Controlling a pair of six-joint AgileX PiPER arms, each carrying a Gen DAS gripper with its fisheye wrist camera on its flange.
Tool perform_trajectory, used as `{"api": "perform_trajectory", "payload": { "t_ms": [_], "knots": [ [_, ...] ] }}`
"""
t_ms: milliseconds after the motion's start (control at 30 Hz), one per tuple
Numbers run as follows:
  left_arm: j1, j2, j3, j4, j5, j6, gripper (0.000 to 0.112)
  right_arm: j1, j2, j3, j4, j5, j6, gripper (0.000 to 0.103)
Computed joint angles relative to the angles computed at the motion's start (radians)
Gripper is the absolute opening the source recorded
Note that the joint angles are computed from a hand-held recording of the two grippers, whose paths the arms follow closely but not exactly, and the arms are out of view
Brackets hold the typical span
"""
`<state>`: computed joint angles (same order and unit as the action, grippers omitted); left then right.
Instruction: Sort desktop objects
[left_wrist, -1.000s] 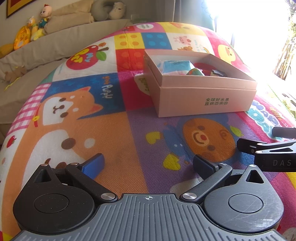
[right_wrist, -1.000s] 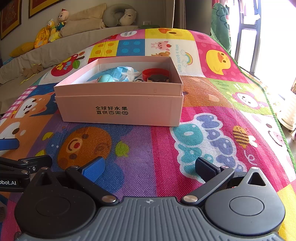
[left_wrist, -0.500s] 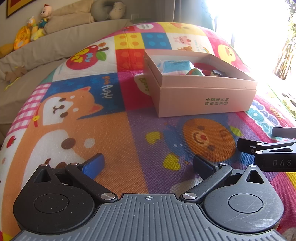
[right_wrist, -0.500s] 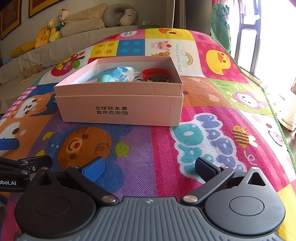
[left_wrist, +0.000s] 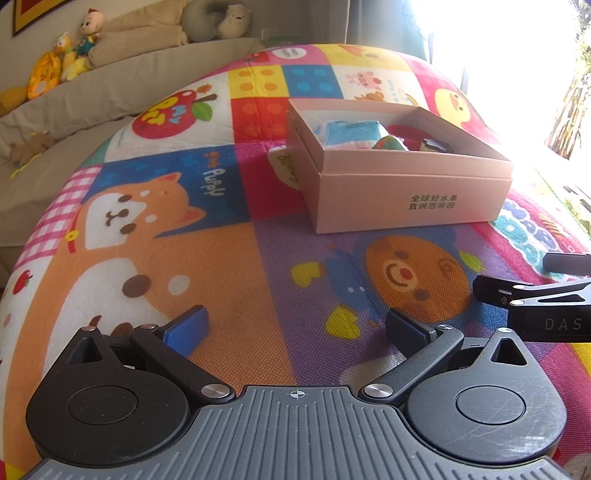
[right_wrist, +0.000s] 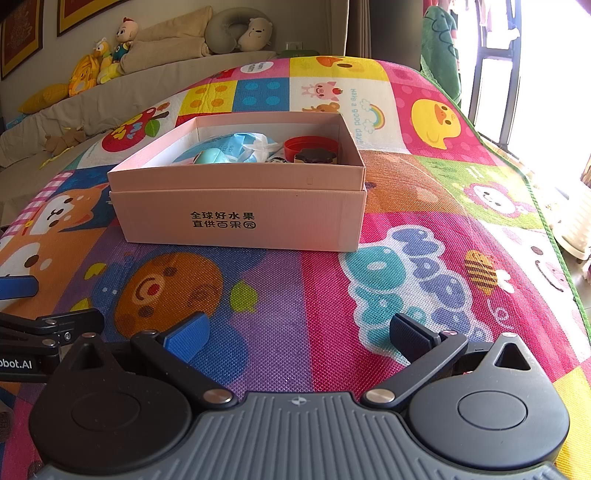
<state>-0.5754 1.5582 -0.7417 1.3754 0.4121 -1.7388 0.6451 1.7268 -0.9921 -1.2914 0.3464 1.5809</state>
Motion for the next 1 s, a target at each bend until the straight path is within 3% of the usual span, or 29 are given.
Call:
{"api": "perform_trajectory", "payload": {
  "t_ms": [1000],
  "knots": [
    [0.022,-0.013,0.017,0.06,-0.035,-0.099,0.103,0.0,-0.001,0.002,-0.001,0.0,0.001,0.103]
  ]
}}
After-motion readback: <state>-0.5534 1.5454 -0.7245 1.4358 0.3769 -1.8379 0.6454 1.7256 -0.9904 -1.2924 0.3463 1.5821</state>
